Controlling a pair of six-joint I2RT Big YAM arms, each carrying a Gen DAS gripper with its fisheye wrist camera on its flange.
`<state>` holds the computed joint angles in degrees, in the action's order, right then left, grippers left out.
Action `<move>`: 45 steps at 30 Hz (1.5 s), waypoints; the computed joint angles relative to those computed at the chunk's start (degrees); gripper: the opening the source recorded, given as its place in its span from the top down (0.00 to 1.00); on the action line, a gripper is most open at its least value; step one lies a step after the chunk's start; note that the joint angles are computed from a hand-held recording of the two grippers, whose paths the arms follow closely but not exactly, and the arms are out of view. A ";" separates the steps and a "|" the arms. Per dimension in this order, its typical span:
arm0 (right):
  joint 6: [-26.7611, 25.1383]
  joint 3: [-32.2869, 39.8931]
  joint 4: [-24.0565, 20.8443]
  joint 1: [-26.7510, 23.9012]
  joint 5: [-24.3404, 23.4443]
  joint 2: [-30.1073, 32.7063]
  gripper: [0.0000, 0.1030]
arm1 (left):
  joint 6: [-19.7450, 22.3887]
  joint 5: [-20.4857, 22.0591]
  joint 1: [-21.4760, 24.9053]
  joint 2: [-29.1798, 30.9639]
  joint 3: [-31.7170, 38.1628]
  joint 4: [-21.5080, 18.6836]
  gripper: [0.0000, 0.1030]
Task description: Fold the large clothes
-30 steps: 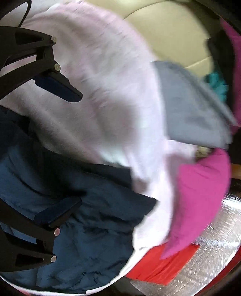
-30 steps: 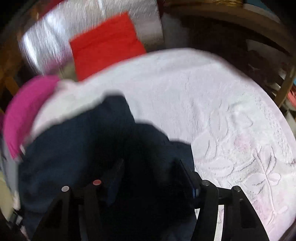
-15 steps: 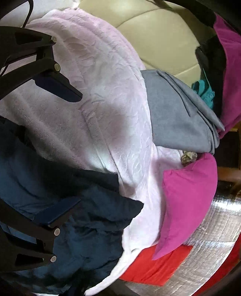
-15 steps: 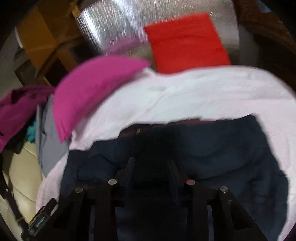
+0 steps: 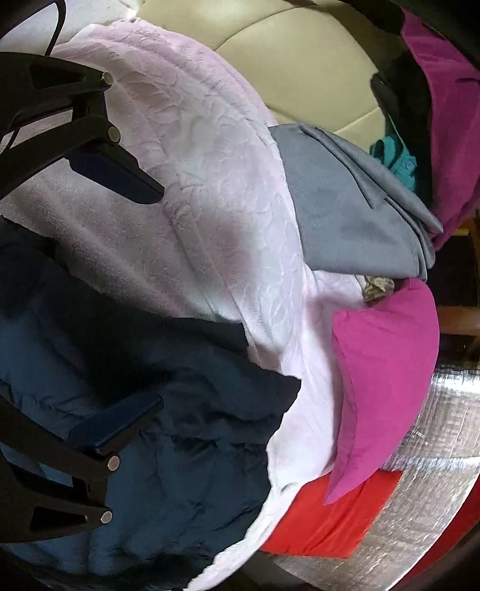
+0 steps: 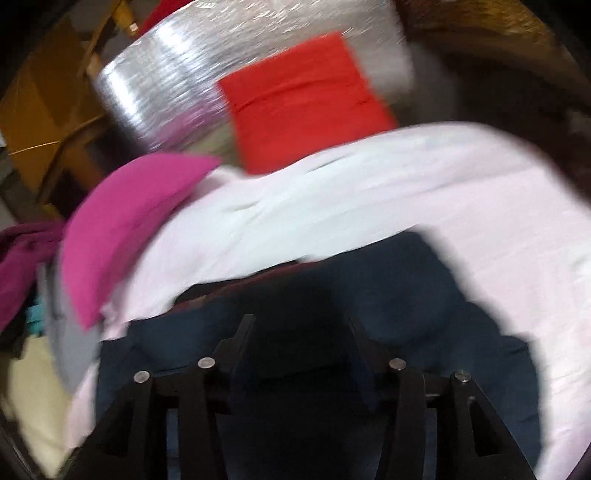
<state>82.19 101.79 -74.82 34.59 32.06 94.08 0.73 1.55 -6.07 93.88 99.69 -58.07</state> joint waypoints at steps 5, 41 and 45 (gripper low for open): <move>0.25 -9.66 4.87 -2.20 -8.56 -3.56 0.49 | 3.83 -3.09 -1.64 0.57 -0.69 -1.25 0.01; 9.86 -8.79 1.94 18.35 6.72 -1.71 0.49 | 7.48 7.84 -4.42 -11.70 -12.81 16.05 0.01; 9.97 -8.55 1.58 18.30 6.54 -1.62 0.49 | 8.63 8.23 -5.48 -12.19 -13.64 15.94 0.01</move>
<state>92.16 93.24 -73.24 52.89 38.60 92.47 9.36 9.78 -11.55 81.69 86.04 -42.12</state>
